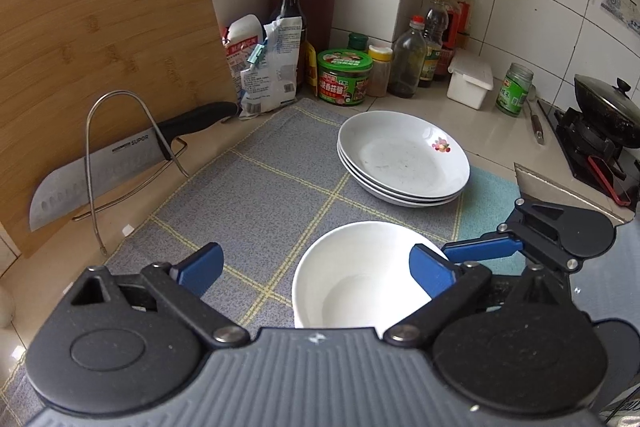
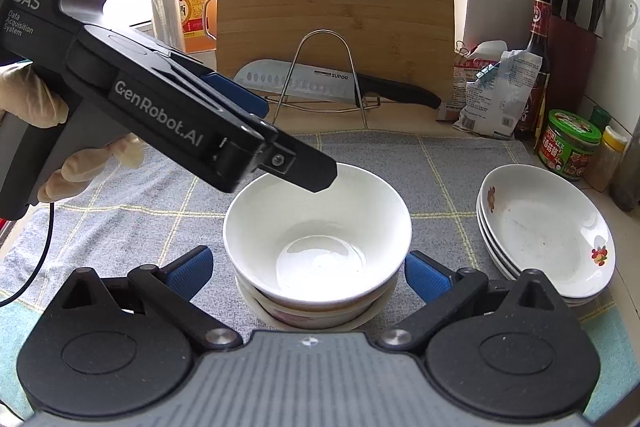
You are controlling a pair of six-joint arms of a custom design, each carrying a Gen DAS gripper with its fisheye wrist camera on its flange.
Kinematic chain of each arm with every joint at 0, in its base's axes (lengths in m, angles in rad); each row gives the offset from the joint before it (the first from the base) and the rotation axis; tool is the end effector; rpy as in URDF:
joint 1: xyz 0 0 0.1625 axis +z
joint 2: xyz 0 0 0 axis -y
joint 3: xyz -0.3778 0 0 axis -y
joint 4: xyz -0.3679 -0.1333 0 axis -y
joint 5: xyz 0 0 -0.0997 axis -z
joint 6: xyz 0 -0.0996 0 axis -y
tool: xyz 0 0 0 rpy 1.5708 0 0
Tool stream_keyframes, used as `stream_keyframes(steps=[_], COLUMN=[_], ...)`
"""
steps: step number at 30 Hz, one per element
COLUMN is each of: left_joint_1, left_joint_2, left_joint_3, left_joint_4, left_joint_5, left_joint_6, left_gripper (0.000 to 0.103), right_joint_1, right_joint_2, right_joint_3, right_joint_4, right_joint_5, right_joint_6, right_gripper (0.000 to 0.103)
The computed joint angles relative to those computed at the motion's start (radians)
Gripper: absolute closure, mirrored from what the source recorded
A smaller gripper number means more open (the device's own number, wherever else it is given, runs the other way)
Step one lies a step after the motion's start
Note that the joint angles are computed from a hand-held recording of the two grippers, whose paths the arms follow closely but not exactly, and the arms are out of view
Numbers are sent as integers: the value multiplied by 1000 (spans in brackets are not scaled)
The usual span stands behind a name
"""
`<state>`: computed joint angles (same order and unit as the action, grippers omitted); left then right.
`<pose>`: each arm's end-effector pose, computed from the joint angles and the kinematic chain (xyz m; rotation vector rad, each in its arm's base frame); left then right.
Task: Organize plates and bowls
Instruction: 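Open the left tool and release the bowl on the stack, then move both tools to opposite sides of the three-bowl stack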
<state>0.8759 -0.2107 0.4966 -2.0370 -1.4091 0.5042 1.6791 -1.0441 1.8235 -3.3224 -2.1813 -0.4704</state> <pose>-0.4219 -0.7394 0.0589 1.6658 2.4760 -0.2916 0.1379 -0.5636 0.2669 0.2758 -2.2062 1.0155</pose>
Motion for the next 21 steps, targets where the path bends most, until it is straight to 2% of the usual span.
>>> stream_keyframes(steps=[7,14,19,21], left_joint_1=[5,4,12,20], left_joint_2=[-154,-243,-295,-306], left_joint_3=[284,450,558,590], left_joint_4=[-185,-274,-342,-369], left_joint_5=[39,114,102,86], left_joint_6=[-110,-222,-195,-164], left_gripper=[4,3,2,2], right_joint_1=[-3,-5,8,23], right_joint_2=[-23,-54,-51,-34], right_joint_3=[26,65,84,84], right_joint_4=[19,17,-14,-42], right_joint_5=[16,35,-18,-84], right_joint_6=[-33,-46,-7,11], right_gripper=[0,0,0,0])
